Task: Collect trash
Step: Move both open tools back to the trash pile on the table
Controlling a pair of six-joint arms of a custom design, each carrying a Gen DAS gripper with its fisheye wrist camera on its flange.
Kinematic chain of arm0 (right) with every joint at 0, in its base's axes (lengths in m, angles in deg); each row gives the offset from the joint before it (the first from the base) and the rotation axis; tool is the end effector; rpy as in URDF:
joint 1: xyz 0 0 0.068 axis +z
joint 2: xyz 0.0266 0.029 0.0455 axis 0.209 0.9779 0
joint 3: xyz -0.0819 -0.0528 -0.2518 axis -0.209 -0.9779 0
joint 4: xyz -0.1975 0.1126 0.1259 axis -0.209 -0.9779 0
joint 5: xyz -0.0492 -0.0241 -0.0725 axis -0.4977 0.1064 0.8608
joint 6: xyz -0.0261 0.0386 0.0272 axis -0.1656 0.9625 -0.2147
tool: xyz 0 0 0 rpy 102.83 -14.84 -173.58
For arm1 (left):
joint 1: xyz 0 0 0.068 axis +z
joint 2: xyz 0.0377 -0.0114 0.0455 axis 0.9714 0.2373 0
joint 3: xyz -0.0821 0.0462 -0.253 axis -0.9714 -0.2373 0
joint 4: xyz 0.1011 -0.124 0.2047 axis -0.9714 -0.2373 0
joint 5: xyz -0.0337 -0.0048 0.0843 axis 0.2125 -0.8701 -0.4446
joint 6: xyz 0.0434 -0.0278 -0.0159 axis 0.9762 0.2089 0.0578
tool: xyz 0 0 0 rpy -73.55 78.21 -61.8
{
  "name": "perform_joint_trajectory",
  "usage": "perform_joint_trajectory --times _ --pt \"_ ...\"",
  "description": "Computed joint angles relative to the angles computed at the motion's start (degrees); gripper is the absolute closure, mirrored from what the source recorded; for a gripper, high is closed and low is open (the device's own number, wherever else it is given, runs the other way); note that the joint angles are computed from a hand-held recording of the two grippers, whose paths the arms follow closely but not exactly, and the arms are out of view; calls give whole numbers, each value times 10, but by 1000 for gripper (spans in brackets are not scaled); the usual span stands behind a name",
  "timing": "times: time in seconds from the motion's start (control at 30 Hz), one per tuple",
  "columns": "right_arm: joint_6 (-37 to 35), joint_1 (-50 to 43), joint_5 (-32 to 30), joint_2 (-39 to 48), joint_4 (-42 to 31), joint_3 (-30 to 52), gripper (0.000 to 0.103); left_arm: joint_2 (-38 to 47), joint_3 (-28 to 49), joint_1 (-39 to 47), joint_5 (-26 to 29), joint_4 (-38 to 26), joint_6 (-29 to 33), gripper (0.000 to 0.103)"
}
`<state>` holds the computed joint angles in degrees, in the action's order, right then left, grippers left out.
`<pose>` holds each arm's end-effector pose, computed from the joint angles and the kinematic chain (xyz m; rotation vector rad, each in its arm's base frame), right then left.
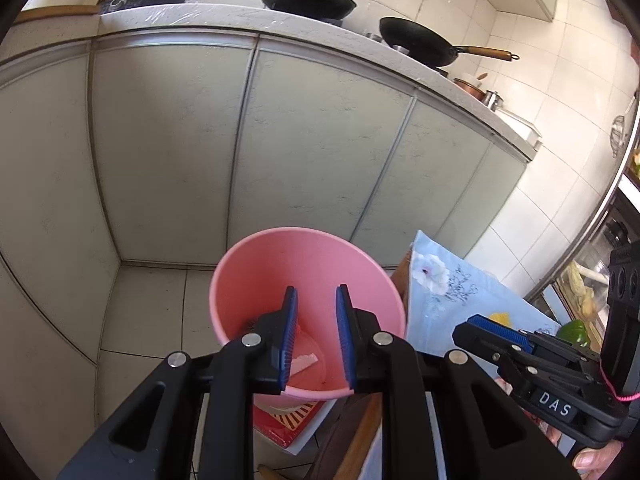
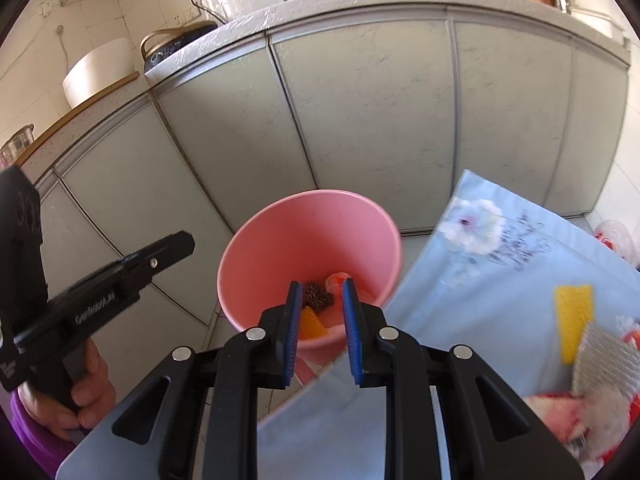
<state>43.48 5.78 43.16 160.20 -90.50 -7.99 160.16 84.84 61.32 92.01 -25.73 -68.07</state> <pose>0.3086 -0.0205 0.2152 -0.1095 2.3625 0.3806 0.3046 -0.0850 0.2189 0.0380 2.2508 -0.4032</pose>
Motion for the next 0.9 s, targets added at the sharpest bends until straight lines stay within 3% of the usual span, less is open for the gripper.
perform_joint_trajectory --times 0.07,0.23,0.53,0.7,0.9 --pt "-8 -17 -3 -27 -5 -22 82 -10 -5 -12 5 -3 -3 78" --pt "-34 -97 -29 -108 -33 -80 82 -32 -16 -56 19 -13 -12 77" --pt "-141 -356 -125 -207 -111 -124 82 -32 -1 -162 15 -30 -18 77" --pt "-198 -526 -188 -155 -133 -92 82 -3 34 -226 -2 -40 -16 77" --pt "-206 -623 -226 -54 -137 -30 82 60 92 -282 -16 -54 -25 77"
